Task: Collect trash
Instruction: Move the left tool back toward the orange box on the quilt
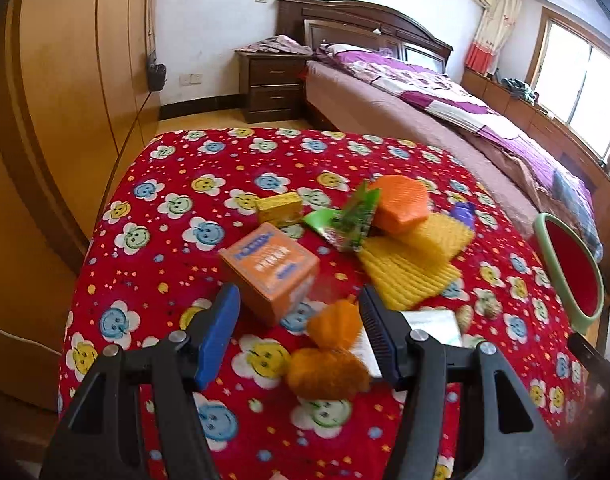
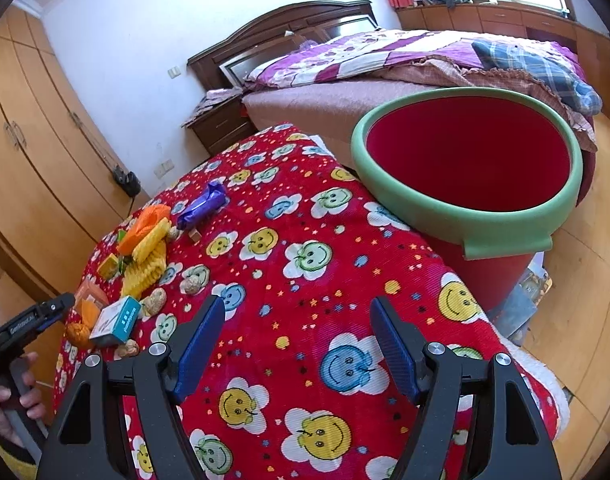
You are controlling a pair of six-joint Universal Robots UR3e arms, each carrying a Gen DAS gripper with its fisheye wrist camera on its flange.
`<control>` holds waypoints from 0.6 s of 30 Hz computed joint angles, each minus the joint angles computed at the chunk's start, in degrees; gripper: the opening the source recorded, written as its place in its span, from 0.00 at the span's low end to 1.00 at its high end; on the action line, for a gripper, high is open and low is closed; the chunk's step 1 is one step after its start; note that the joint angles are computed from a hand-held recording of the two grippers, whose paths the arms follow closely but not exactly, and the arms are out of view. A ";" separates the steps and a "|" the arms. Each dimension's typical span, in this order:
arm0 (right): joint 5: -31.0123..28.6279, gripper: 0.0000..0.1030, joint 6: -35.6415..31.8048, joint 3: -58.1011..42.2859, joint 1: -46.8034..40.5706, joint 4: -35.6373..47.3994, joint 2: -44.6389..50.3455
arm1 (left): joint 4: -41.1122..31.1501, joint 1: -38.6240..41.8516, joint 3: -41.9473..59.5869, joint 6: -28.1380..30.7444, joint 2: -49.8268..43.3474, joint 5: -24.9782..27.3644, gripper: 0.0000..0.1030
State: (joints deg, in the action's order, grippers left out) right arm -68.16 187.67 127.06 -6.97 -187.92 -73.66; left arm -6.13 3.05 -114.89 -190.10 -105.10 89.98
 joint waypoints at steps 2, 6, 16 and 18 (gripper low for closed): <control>-0.47 0.74 0.06 -0.26 0.50 0.25 0.17 | -0.06 0.35 1.39 0.59 -1.62 0.60 0.60; -1.59 0.74 0.07 -0.63 1.25 0.83 0.11 | 0.49 0.89 4.60 2.60 -5.51 1.28 0.60; -4.71 0.74 0.62 -3.91 4.46 3.33 1.98 | -2.64 1.94 10.66 3.07 -11.80 -0.11 0.60; -5.06 0.74 0.53 -4.62 5.26 4.01 2.20 | -1.87 2.67 10.02 2.53 -11.95 -1.77 0.58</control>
State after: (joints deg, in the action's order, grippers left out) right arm -73.22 188.20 122.43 -1.71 -183.91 -71.47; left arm -7.99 5.72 -104.87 -187.56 -117.05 88.21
